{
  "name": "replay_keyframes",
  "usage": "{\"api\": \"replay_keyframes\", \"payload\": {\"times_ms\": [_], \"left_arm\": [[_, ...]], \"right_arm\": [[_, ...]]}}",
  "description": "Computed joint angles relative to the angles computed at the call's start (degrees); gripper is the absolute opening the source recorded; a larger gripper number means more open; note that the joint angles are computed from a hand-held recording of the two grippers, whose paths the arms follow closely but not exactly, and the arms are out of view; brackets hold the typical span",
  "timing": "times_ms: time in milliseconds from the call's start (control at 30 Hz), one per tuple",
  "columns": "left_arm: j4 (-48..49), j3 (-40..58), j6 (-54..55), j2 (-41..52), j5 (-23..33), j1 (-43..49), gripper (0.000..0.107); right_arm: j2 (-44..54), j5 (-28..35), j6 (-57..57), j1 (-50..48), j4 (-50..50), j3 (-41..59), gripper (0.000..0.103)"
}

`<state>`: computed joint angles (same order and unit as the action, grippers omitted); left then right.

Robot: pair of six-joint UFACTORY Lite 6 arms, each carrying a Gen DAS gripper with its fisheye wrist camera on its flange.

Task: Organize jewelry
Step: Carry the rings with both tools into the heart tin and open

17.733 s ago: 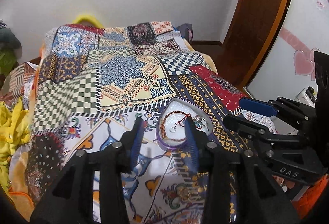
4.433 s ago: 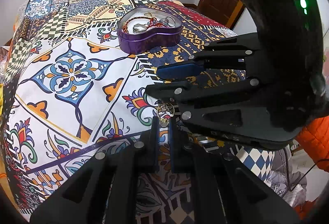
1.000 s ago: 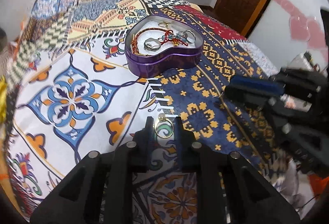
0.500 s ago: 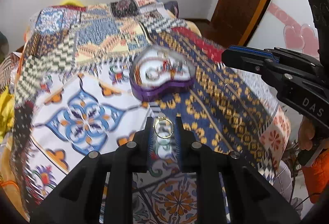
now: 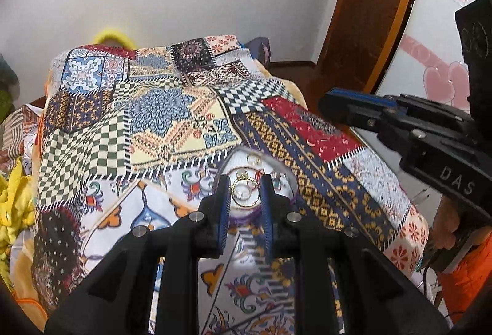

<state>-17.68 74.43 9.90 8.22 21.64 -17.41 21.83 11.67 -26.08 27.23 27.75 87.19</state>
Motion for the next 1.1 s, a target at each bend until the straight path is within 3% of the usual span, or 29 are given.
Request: {"api": "replay_keyframes", "payload": {"times_ms": [700, 1100], "left_arm": [[-10.87, 8.64, 12.58, 15.22, 0.75, 2.88, 0.018], [-10.89, 7.06, 11.75, 14.72, -1.16, 3.05, 0.018]], "right_arm": [[15.93, 5.66, 1.52, -1.54, 0.00, 13.72, 0.010], [19.18, 9.15, 3.92, -1.43, -2.78, 17.86, 0.010]]}}
